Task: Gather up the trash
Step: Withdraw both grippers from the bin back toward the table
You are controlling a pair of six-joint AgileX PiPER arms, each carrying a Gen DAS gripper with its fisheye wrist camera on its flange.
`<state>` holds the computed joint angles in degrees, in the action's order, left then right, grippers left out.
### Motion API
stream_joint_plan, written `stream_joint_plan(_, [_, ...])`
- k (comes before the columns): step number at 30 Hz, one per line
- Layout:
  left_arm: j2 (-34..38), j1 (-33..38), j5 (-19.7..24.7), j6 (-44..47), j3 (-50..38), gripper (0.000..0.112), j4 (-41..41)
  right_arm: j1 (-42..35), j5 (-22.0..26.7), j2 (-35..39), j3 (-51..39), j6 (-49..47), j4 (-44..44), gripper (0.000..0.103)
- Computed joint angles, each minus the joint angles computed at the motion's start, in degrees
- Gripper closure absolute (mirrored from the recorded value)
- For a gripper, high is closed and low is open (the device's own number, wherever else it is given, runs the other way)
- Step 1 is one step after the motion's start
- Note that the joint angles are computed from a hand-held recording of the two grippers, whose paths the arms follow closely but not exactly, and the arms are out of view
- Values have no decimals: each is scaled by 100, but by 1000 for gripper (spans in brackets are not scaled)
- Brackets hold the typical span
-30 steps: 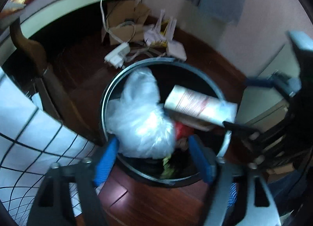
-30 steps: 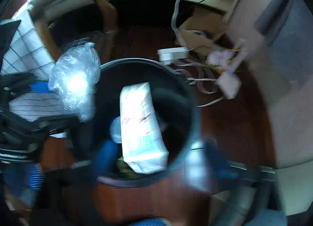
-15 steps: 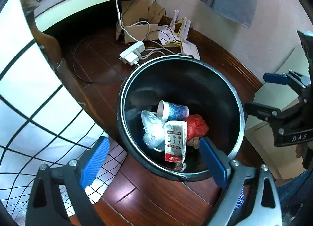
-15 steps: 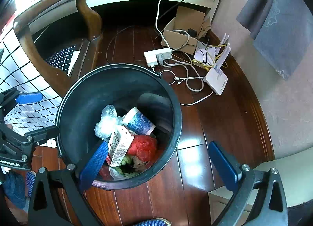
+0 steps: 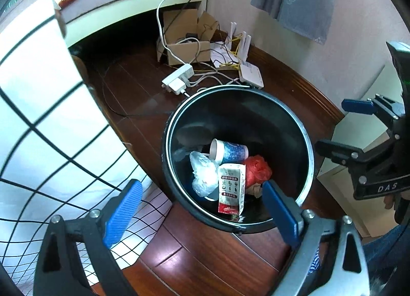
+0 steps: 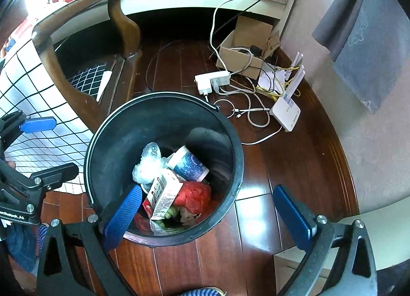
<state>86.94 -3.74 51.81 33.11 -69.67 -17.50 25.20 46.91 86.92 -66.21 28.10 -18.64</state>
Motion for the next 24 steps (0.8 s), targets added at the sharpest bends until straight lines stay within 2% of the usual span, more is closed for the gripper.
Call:
stream_joint_plan(17, [-621, 453, 467, 187, -263, 16, -222, 368, 178, -480, -297, 307, -93, 0])
stream_joint_plan(24, [-841, 876, 785, 385, -550, 14, -520, 664, 329, -549, -593, 472, -209, 0])
